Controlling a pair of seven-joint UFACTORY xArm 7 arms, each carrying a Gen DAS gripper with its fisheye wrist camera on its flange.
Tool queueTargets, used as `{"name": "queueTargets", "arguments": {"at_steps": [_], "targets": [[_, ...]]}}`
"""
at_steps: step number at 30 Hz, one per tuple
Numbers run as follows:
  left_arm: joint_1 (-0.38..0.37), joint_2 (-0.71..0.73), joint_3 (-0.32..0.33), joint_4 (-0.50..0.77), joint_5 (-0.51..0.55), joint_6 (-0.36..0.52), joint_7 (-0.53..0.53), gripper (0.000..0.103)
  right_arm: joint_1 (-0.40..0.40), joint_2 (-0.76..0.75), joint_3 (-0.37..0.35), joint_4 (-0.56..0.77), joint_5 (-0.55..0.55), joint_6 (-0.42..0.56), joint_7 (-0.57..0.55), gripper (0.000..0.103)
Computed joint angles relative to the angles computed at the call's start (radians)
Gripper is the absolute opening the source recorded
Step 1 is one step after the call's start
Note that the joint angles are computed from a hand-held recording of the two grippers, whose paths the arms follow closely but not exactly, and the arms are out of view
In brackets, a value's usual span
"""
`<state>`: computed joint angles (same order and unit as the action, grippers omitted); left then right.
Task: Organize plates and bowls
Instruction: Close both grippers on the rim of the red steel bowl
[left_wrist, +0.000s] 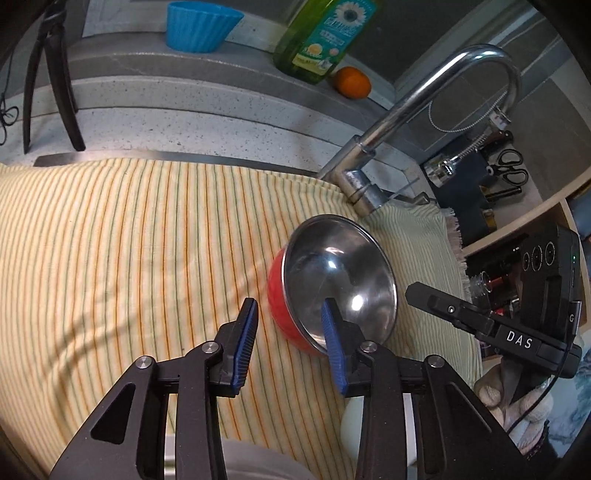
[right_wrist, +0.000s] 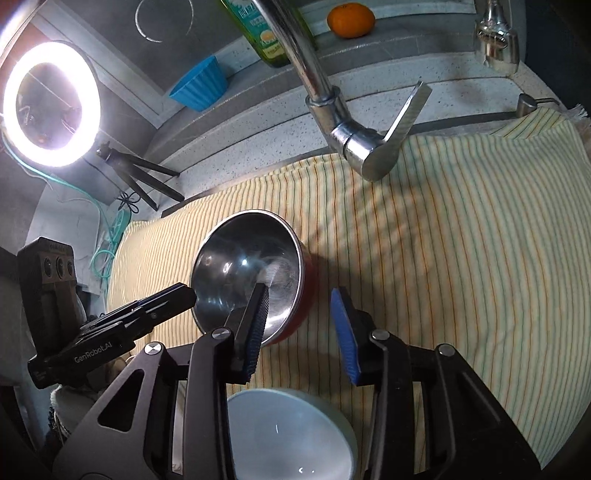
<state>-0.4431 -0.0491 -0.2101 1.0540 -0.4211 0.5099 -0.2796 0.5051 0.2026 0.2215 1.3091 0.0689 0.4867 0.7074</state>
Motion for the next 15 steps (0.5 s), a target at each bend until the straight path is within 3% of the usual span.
{"name": "queueTargets", "arguments": {"at_steps": [12,15], "targets": [[0.01,0.05,-0.003,0.037,-0.042,0.018,0.04,0.02,-0.023,0.079,0.022,0.06,0.111,0.028,-0.1,0.016],[0.008,0.057,-0.007,0.049,-0.028,0.025,0.044,0.02,-0.009,0.082,0.01,0.069,0.09,0.038,-0.084,0.015]]}}
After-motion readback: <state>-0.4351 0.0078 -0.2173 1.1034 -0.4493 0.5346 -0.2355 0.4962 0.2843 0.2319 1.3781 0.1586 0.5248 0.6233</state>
